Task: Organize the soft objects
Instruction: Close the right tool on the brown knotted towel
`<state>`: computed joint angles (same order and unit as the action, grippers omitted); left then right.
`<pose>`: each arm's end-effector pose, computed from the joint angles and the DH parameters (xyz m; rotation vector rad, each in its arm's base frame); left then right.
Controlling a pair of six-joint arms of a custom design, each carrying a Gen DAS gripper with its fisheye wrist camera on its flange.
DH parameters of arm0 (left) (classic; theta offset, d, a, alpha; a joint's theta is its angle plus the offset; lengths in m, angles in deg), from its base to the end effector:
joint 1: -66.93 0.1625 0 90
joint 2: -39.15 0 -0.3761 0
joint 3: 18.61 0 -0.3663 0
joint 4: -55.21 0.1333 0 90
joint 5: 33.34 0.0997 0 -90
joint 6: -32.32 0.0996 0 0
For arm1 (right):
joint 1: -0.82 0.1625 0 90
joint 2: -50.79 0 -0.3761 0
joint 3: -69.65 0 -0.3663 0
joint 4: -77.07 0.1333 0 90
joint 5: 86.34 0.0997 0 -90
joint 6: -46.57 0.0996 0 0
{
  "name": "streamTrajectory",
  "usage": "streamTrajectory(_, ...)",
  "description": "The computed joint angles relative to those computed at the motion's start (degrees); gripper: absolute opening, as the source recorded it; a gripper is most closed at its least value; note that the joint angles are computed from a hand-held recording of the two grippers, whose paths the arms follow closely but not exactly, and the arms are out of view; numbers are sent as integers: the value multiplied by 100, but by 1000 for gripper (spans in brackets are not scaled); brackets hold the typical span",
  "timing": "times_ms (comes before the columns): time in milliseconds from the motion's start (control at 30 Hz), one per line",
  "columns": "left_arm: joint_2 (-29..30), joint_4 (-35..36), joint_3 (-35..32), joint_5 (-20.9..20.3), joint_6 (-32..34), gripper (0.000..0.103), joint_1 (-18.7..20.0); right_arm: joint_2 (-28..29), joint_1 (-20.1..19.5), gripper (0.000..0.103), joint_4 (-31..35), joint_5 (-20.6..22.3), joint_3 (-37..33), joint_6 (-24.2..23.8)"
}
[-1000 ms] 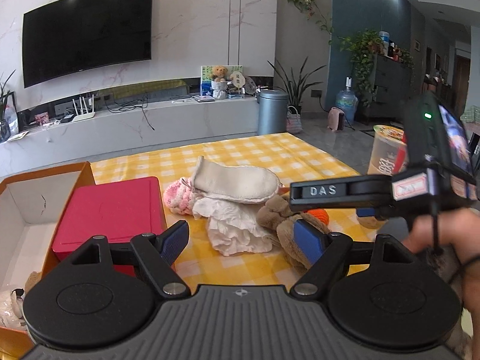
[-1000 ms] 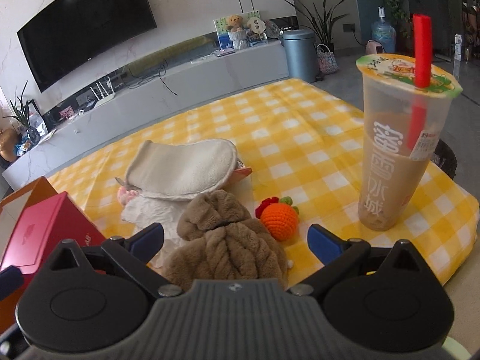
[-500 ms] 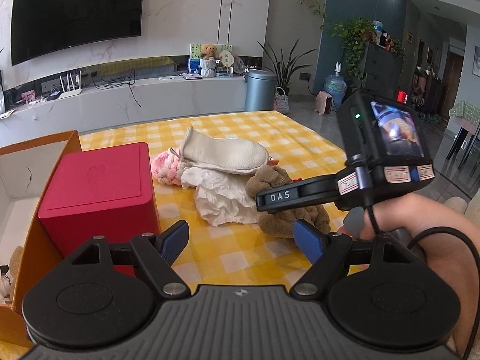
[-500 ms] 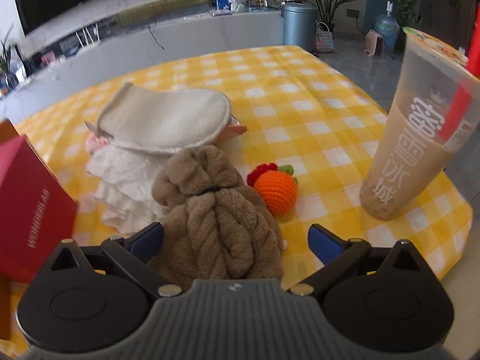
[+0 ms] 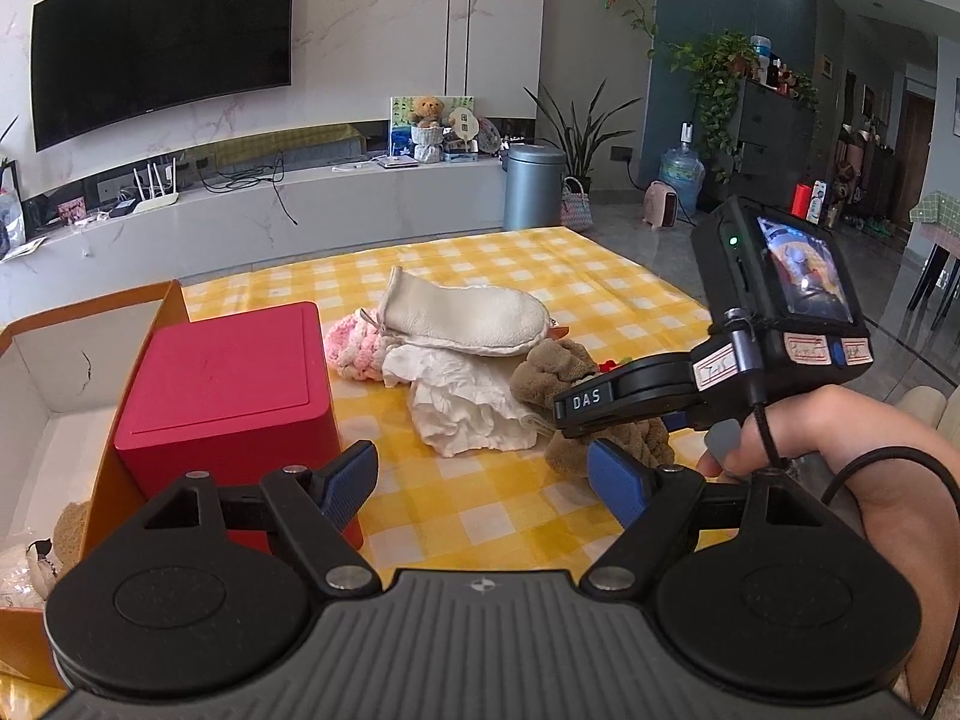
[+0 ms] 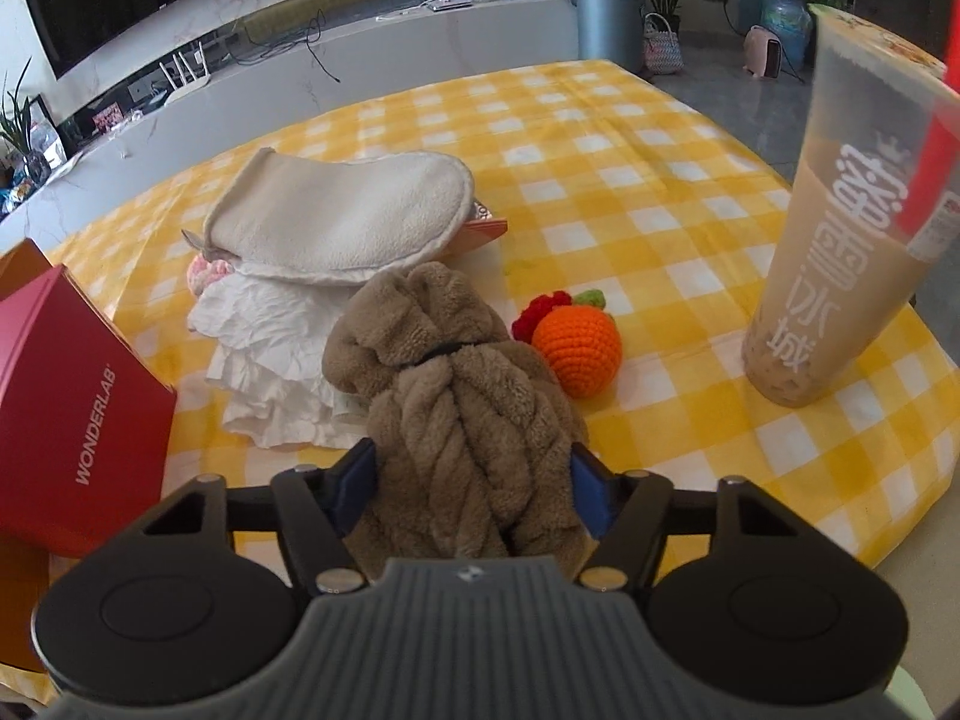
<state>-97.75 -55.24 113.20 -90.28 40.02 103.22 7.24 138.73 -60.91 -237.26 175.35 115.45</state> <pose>-0.0632 -0.2792 0.4196 1.2011 2.3719 -0.8611 0.4232 -0.3199 0.0264 -0.2435 -2.2038 0.9635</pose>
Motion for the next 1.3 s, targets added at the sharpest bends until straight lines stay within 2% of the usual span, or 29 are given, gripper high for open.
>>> streamTrajectory(133, -103, 123, 53, 160, -98, 93, -197, -173, 154, 58, 10, -148, 159, 342)
streamTrajectory(167, -121, 155, 69, 201, -121, 93, -242, -212, 182, 52, -127, -147, 224, 318)
streamTrajectory(267, -148, 260, 120, 345, -237, 93, -379, -284, 228, 42, -789, -128, 451, 62)
streamTrajectory(300, -152, 301, 134, 406, -294, 93, -436, -313, 219, 36, -698, -110, 456, 101)
streamTrajectory(367, -161, 381, 151, 489, -381, 93, -519, -335, 176, 44, -441, -103, 427, 252)
streamTrajectory(400, -155, 392, 151, 505, -393, 93, -527, -326, 160, 55, -392, -169, 429, 316)
streamTrajectory(433, -149, 408, 145, 512, -416, 93, -538, -313, 151, 60, -394, -241, 438, 325)
streamTrajectory(467, -139, 429, 139, 520, -460, 93, -557, -300, 141, 61, -611, -281, 490, 212)
streamTrajectory(533, -64, 372, 120, 482, -490, 93, -546, -285, 89, 75, -1265, -206, 627, -202)
streamTrajectory(600, -33, 302, 127, 509, -538, 93, -584, -219, 9, 80, -1710, -104, 659, -524)
streamTrajectory(667, -81, 285, 151, 559, -559, 94, -657, -182, -64, 83, -1749, 37, 610, -579)
streamTrajectory(733, -100, 301, 147, 553, -532, 93, -671, -131, -48, 88, -1573, 6, 501, -550)
streamTrajectory(833, -24, 229, 147, 522, -498, 93, -607, -72, -25, 100, -2155, 42, 560, -906)
streamTrajectory(867, 26, 226, 140, 533, -560, 93, -595, -74, -52, 100, -2148, 70, 560, -888)
streamTrajectory(967, 161, 241, 101, 505, -620, 93, -568, -96, -159, 99, -1226, 59, 391, -337)
streamTrajectory(1067, 251, 202, 87, 519, -520, 94, -560, -76, -292, 98, -840, 232, 278, -371)
streamTrajectory(1200, 394, 71, 39, 494, -469, 93, -449, -79, -392, 76, -138, 364, 144, -60)
streamTrajectory(1300, 517, -80, 41, 544, -492, 93, -378, -108, -333, 66, -93, 359, 149, -36)
